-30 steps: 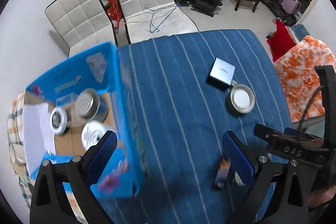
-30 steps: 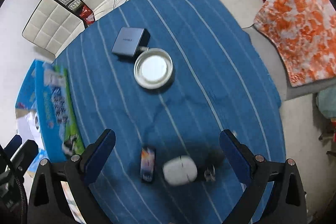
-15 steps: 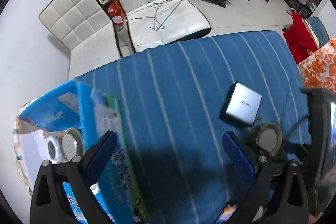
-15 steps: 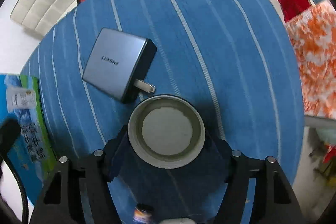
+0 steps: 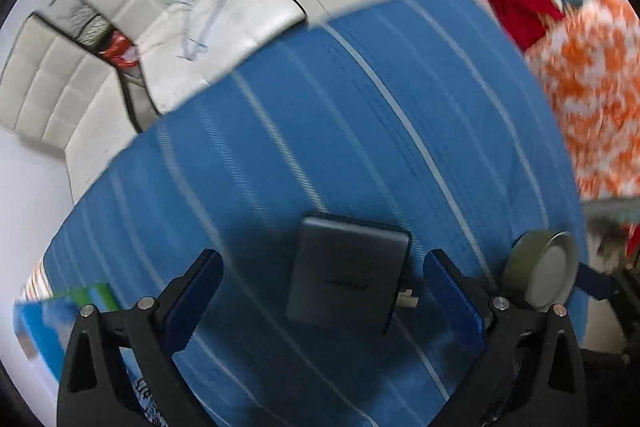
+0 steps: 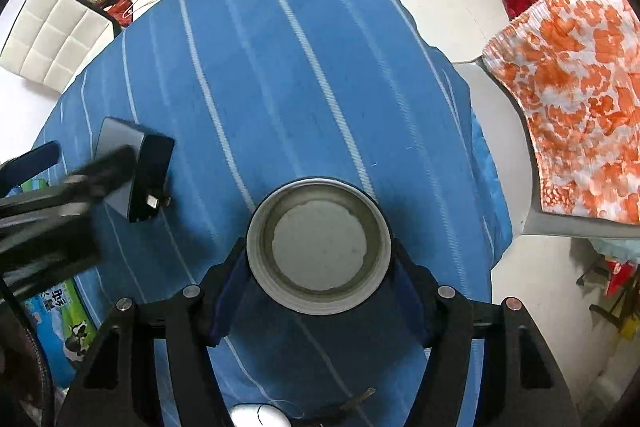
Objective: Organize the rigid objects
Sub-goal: 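Grasp the grey charger with the left tool while the right tool grasps the silver tin lid, then lower the charger and tin lid into the carton and open both tools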
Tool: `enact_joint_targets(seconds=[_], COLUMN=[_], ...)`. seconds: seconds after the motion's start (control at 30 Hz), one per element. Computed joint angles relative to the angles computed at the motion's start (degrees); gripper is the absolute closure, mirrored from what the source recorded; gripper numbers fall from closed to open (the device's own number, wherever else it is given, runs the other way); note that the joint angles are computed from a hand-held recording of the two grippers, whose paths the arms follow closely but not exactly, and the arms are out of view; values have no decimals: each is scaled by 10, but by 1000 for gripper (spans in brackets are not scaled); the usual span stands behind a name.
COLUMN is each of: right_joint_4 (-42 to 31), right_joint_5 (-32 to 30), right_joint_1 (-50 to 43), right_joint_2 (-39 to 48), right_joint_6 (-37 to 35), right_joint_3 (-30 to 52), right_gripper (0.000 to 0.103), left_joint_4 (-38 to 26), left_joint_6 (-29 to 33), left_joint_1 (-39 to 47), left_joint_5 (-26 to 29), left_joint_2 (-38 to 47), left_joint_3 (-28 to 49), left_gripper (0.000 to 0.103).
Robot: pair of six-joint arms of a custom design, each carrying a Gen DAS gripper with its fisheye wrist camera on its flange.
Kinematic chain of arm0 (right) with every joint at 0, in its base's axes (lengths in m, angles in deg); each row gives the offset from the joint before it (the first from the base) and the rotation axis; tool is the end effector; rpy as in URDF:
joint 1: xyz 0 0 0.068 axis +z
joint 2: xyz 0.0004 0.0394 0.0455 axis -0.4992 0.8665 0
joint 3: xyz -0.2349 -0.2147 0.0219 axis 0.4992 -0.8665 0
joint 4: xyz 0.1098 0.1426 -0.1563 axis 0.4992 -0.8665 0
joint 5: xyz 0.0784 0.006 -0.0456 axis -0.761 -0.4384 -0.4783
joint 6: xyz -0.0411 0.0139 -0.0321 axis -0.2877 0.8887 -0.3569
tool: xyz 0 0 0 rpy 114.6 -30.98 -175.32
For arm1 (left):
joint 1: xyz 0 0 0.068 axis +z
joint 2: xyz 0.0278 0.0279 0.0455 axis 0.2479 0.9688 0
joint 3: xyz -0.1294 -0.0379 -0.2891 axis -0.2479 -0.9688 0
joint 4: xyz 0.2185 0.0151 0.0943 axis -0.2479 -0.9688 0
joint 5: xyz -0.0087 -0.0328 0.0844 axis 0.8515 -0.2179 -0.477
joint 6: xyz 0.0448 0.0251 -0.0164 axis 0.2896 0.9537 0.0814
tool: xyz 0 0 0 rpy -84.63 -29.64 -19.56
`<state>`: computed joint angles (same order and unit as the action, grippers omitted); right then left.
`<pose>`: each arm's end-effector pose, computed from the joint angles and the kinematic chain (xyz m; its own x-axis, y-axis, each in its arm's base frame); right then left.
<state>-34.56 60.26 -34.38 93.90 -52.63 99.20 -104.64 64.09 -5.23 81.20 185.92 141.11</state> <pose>0.2412 -0.0151 0.1723 -0.9608 0.2752 0.0320 0.2770 0.9561 0.0959 0.3617 -0.1264 0.2000 -0.9035 0.4275 -0.0297 0.4251 0.9029 0.0642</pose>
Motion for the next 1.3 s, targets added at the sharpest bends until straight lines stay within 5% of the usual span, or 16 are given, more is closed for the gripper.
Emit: enact_joint_targets(seconds=[0.13, 0.17, 0.5, 0.87, 1.07, 1.3], right_joint_4=[6, 8, -11, -126, -213, -233], right_joint_5=[-1, 0, 16, 13, 36, 81], right_joint_1=[2, 6, 32, 134, 293, 528], right_joint_2=[-1, 0, -48, -196, -264, -197], right_joint_6=[3, 4, 16, 99, 225, 386], right_joint_3=[-10, -13, -16, 23, 104, 238], right_gripper=[35, 35, 36, 36, 36, 36], left_joint_4=[-1, -1, 62, 24, -62, -168], left_joint_6=[3, 0, -33, -19, 64, 252], left_joint_1=[1, 1, 5, 86, 221, 476], left_joint_5=[24, 27, 22, 77, 140, 215], left_joint_2=[17, 15, -80, -267, -366, -395], left_joint_3=[4, 4, -103, -151, -114, -51], left_gripper=[48, 50, 52, 52, 52, 52])
